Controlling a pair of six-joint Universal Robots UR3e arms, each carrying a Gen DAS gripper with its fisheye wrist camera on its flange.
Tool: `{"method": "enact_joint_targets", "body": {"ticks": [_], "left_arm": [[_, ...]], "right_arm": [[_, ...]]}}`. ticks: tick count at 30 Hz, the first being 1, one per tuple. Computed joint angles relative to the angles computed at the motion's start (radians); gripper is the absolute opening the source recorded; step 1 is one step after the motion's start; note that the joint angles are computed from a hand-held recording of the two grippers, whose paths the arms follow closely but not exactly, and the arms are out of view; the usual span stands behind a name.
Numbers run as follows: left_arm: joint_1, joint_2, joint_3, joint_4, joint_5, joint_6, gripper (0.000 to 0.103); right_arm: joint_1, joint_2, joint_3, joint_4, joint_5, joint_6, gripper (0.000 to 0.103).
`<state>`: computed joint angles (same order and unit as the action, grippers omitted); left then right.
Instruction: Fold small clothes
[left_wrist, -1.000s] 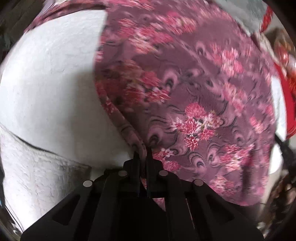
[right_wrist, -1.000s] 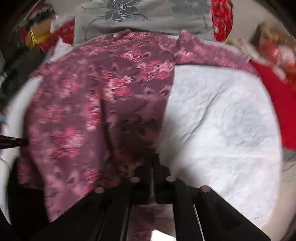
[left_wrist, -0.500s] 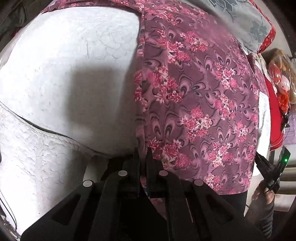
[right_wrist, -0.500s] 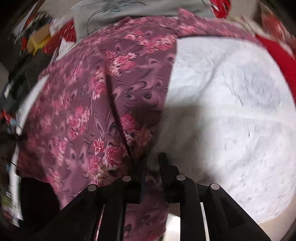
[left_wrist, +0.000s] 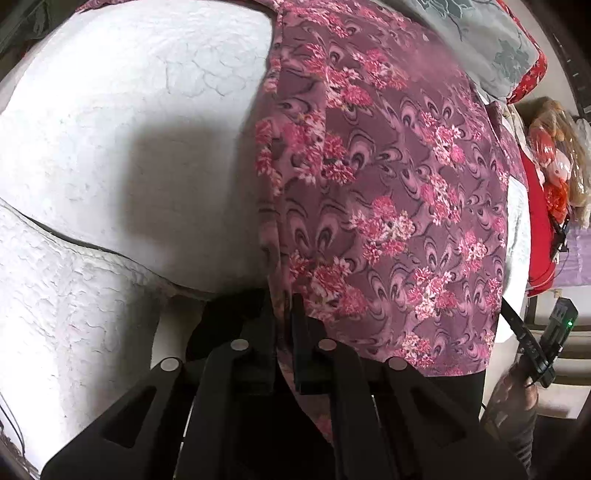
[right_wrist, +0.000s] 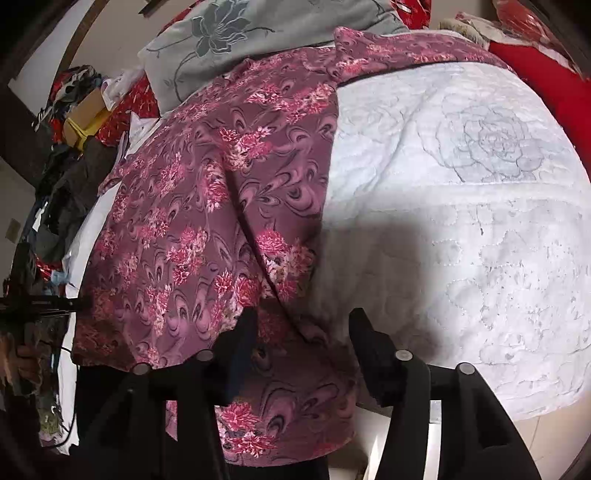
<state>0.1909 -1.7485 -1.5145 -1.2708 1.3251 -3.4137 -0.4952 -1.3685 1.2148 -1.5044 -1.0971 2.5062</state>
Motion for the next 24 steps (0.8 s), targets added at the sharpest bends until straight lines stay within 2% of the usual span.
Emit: {"method": "enact_joint_targets", "body": {"ticks": [2,3,5,6,8,11,12,14,16,18,20,22,24], "left_arm": [[0.001,-0.007,-0.006,0.001,-0.018,-0.001,0.013],[-0.002,-0.012,-0.007,0.000,-0.017,-0.010,0.013],[-0.011,-0.012,-0.012,0.004,-0.003,-0.023,0.010],[-0.010,-0.001,-0.018,0.002,0.004,-0.028,0.003],[0.019,0.043,-0.041,-0.016,-0.020,-0.028,0.003],[0.089,0.145,-0.081,-0.060,-0.076,-0.005,0.003],[0.095,0.160,-0.077,-0.073,-0.064,-0.001,0.003],[0.089,0.162,-0.060,-0.097,-0.002,0.002,0.003],[0.090,0.127,-0.061,-0.099,0.031,-0.001,0.003],[0.091,0.091,-0.068,-0.116,0.075,-0.017,0.003],[0.112,0.099,-0.098,-0.103,0.068,-0.015,0.003],[0.136,0.136,-0.123,-0.084,0.033,0.012,0.003],[0.138,0.158,-0.118,-0.061,0.025,0.038,0.007]], "right_arm": [[0.049,0.021,0.004,-0.046,-0.064,0.003,0.053],[0.075,0.037,0.001,-0.061,-0.102,0.003,0.047],[0.101,0.044,0.011,-0.071,-0.120,-0.009,0.006],[0.101,0.052,-0.008,-0.035,-0.097,-0.031,0.003],[0.082,0.032,-0.020,-0.018,-0.051,-0.048,0.003],[-0.027,0.026,-0.171,0.150,0.120,-0.073,0.003],[-0.071,0.035,-0.244,0.221,0.177,-0.084,0.003],[-0.127,0.067,-0.367,0.310,0.225,-0.087,0.003],[-0.137,0.086,-0.393,0.318,0.198,-0.069,0.003],[-0.098,0.079,-0.300,0.219,0.093,-0.030,0.003],[-0.055,0.089,-0.210,0.136,-0.051,0.018,0.003],[-0.029,0.101,-0.195,0.103,-0.107,0.050,0.006],[-0.020,0.120,-0.250,0.113,-0.077,0.056,0.009]]}}
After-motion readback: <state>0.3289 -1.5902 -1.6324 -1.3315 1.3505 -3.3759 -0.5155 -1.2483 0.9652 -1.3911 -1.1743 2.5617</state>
